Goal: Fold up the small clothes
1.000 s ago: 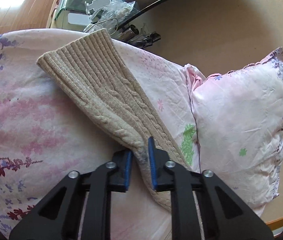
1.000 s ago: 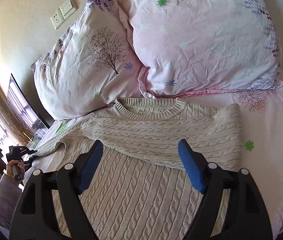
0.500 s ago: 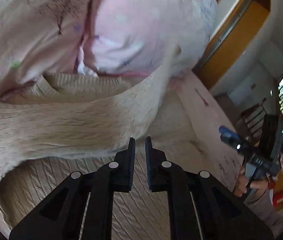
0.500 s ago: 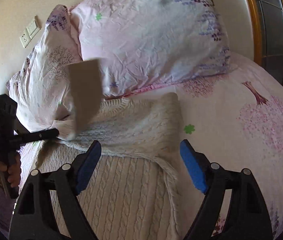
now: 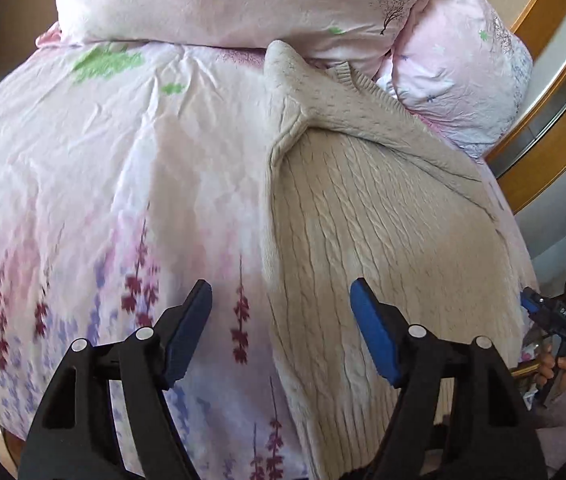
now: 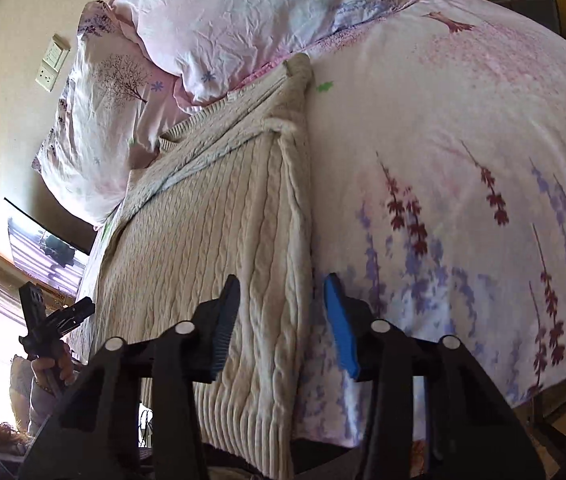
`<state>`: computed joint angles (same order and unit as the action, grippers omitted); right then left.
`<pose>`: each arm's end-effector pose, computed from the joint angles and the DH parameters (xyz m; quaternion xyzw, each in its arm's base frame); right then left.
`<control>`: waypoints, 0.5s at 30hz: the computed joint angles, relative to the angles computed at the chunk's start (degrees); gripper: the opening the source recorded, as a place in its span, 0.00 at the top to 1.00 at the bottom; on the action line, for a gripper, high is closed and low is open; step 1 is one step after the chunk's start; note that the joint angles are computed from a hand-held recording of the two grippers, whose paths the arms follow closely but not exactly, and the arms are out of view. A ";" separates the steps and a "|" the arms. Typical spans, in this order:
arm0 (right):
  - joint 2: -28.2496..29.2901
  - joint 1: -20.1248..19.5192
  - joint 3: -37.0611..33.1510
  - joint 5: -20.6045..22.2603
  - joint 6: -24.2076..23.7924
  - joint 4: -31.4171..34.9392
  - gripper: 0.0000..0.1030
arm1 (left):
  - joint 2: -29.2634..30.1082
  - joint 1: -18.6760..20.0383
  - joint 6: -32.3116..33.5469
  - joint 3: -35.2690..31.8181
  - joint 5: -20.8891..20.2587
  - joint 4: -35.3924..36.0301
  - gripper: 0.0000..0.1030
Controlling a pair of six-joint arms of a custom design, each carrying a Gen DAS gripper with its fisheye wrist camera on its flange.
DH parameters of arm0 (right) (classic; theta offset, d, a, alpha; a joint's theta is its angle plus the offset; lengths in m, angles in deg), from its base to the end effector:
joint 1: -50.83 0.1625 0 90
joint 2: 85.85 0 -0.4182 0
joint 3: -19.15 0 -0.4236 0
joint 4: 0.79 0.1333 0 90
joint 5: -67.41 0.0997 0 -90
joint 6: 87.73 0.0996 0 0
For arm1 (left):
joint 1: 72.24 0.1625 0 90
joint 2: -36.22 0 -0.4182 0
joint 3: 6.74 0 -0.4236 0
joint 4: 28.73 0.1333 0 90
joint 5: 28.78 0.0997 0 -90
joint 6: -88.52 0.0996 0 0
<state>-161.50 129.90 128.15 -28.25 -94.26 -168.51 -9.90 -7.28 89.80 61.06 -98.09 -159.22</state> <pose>0.0078 -0.6106 0.3336 -0.0541 -0.9234 0.3658 0.1024 -0.1893 -0.8033 0.2514 0.1924 0.9517 -0.1938 0.1403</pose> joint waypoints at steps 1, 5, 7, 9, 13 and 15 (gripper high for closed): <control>-0.53 -0.20 0.83 0.90 0.14 0.44 0.68 | -1.37 0.33 -0.47 2.26 -2.43 -1.48 0.35; -2.51 -1.39 3.90 5.90 0.18 3.43 0.81 | -4.09 0.69 -1.62 8.27 -9.46 -5.07 0.50; -3.05 -1.90 4.94 8.81 -0.85 5.93 0.93 | -5.15 0.56 -1.80 10.32 -11.22 -5.33 0.61; -3.36 -2.03 6.01 10.85 -1.87 4.68 0.93 | -5.01 1.09 -3.58 10.27 -14.81 -3.43 0.75; -3.26 -2.12 4.80 18.16 -2.15 0.04 0.93 | -3.32 1.07 -2.78 7.10 -17.18 -2.33 0.90; -2.05 -1.20 1.40 20.11 -1.96 -1.78 0.94 | -0.99 0.83 -1.50 2.05 -18.46 -2.04 0.92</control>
<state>-163.55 128.70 129.55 -8.14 -96.22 -170.29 -10.89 -6.44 88.31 63.11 -116.55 -161.27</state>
